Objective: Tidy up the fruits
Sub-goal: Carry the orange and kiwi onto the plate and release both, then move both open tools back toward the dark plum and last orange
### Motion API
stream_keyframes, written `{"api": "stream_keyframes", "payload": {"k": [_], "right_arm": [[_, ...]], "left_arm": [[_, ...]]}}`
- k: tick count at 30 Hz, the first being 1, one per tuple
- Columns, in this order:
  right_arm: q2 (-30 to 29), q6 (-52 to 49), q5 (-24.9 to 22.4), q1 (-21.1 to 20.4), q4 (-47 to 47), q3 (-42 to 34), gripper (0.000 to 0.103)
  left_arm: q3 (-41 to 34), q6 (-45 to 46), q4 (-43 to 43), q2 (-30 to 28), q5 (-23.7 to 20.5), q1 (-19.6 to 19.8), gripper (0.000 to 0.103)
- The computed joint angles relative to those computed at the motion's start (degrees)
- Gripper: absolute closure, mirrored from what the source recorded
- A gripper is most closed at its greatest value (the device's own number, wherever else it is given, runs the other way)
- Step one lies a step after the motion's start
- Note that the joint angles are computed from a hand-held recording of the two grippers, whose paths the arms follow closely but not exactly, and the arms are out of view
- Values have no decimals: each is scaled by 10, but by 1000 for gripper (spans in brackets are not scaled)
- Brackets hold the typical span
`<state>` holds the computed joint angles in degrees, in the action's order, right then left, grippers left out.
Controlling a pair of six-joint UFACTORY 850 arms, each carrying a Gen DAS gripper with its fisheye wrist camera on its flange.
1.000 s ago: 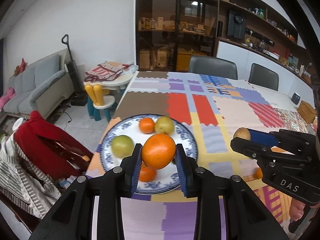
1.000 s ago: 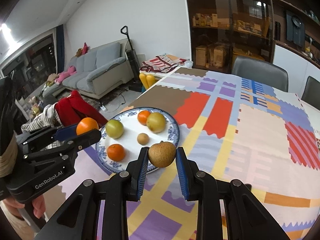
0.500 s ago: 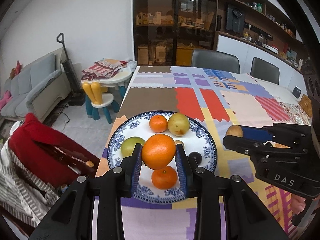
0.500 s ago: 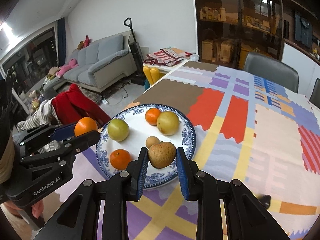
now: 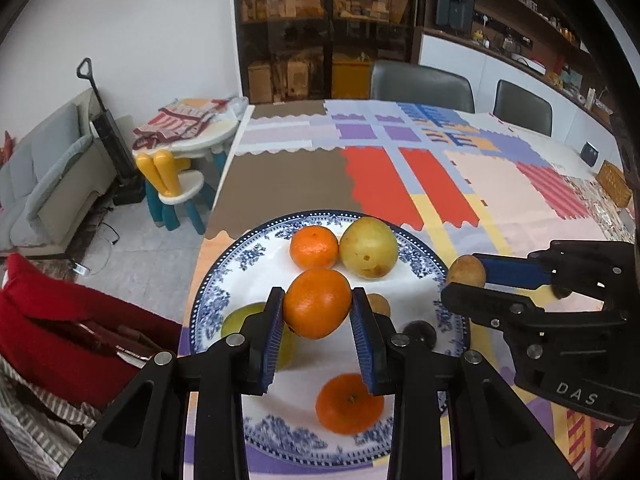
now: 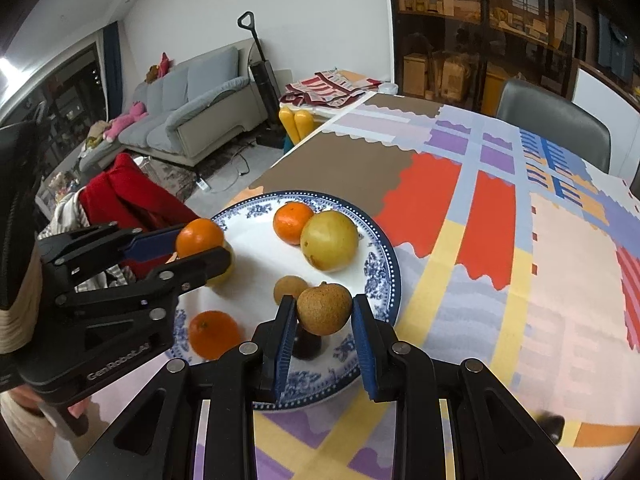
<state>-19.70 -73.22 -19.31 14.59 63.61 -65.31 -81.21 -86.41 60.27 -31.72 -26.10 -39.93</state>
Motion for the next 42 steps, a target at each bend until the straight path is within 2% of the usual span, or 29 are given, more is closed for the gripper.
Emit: {"api": "stream_keyframes", "payload": {"k": [6, 17, 22, 25, 32, 38, 42], "right_arm": [[-28, 53, -5, 5, -48, -29, 74], [-45, 82, -7, 10, -83, -46, 73], [-41, 67, -4, 9, -66, -44, 73], [-37, 63, 0, 11, -68, -40, 73], [-10, 23, 15, 7, -36, -14, 70], [36, -26, 20, -5, 16, 24, 64], [71, -58, 21, -15, 48, 53, 59]], "left_arm": [[-22, 79, -68, -21, 15, 16, 71], [-35, 117, -92, -31, 20, 22, 71], [-30, 109, -87, -27, 23, 21, 69], [-26, 78, -57, -23, 10, 16, 56], [-1, -9, 24, 7, -27, -9, 55], [19, -78, 78, 37, -68, -38, 45], [26, -102, 91, 50, -77, -56, 42]]}}
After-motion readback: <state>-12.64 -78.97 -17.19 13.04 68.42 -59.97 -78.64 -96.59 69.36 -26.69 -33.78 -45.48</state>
